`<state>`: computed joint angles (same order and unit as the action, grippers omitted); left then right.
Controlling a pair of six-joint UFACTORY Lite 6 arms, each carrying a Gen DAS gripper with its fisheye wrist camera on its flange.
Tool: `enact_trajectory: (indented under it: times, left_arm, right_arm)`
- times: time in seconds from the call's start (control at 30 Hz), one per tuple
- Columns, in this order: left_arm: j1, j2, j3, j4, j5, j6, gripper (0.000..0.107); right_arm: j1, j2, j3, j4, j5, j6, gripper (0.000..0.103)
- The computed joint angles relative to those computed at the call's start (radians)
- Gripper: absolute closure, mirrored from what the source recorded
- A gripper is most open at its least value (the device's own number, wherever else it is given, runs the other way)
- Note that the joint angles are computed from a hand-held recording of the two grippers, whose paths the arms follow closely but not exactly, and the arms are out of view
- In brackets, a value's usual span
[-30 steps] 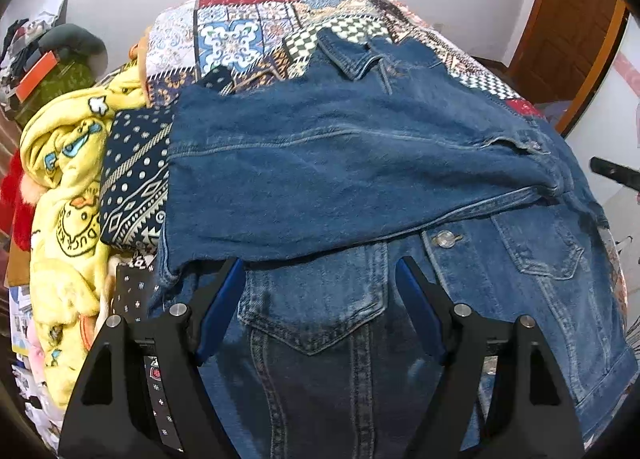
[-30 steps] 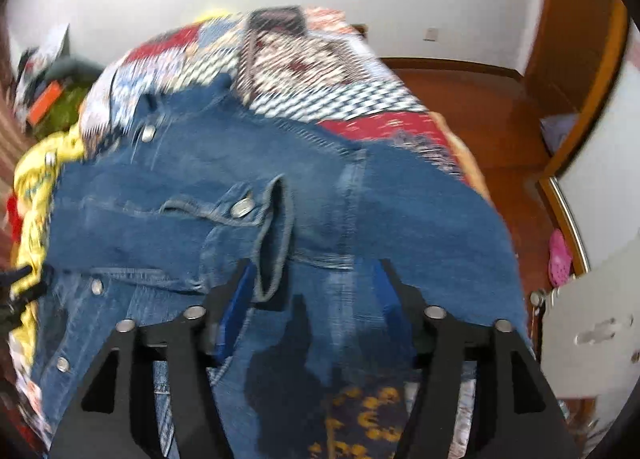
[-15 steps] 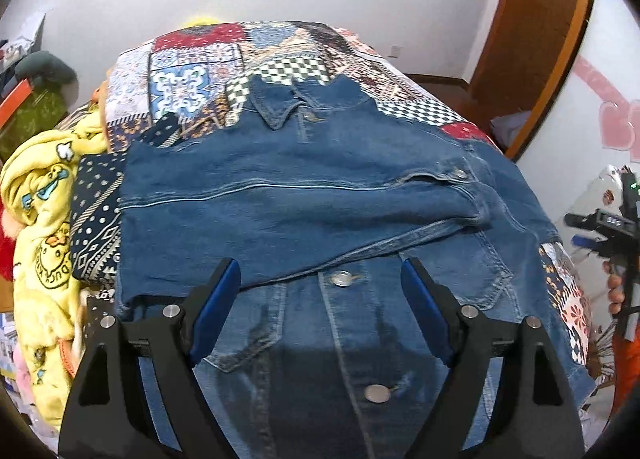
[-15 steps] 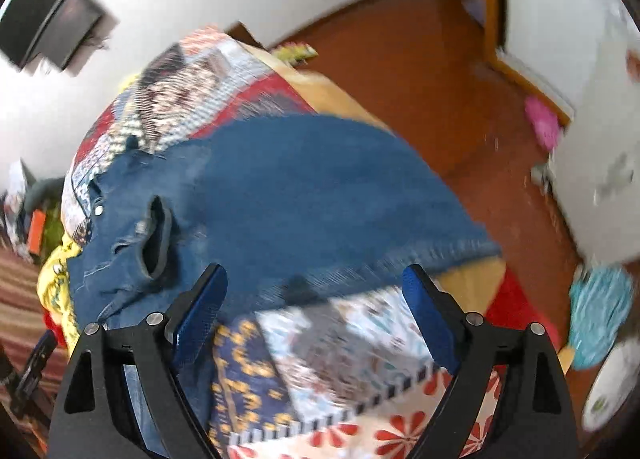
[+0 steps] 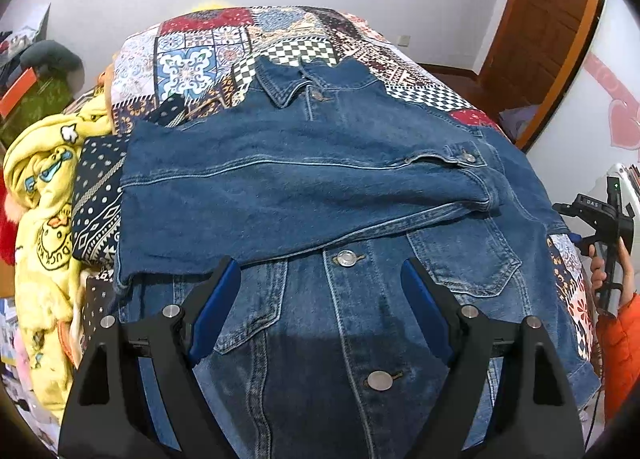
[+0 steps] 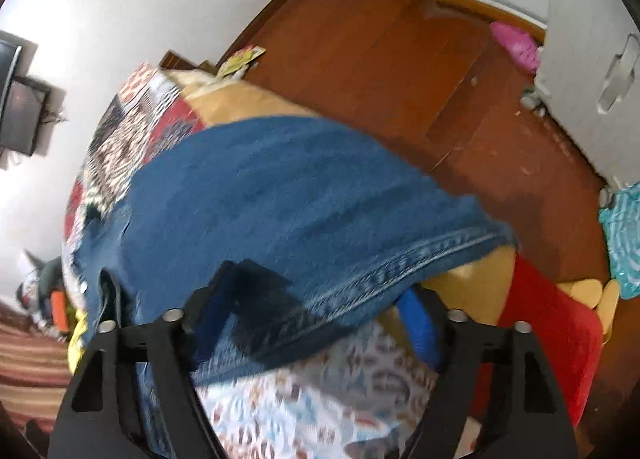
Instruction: Fold large clothes
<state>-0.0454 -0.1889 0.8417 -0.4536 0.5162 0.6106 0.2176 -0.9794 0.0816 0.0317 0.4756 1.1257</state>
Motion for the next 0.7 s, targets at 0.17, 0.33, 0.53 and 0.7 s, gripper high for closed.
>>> enact_trajectory:
  times: [0.17, 0.33, 0.53, 0.7]
  left_arm:
    - [0.023, -0.009, -0.014, -0.009, 0.001, 0.023, 0.025]
    - [0.064, -0.021, -0.027, -0.061, 0.010, 0.092, 0.025]
    - [0.130, -0.029, -0.035, -0.144, 0.041, 0.196, 0.025]
    - [0.199, -0.050, -0.047, -0.204, 0.077, 0.284, 0.025]
  right_arm:
    - [0.049, 0.053, 0.054, -0.236, 0.034, 0.249, 0.071]
    - [0.243, 0.075, 0.185, -0.513, 0.221, 0.548, 0.085]
    - [0.529, 0.261, 0.544, -0.776, 0.451, 0.696, 0.088]
    - [0.707, 0.531, 0.895, -0.909, 0.514, 0.668, 0.089]
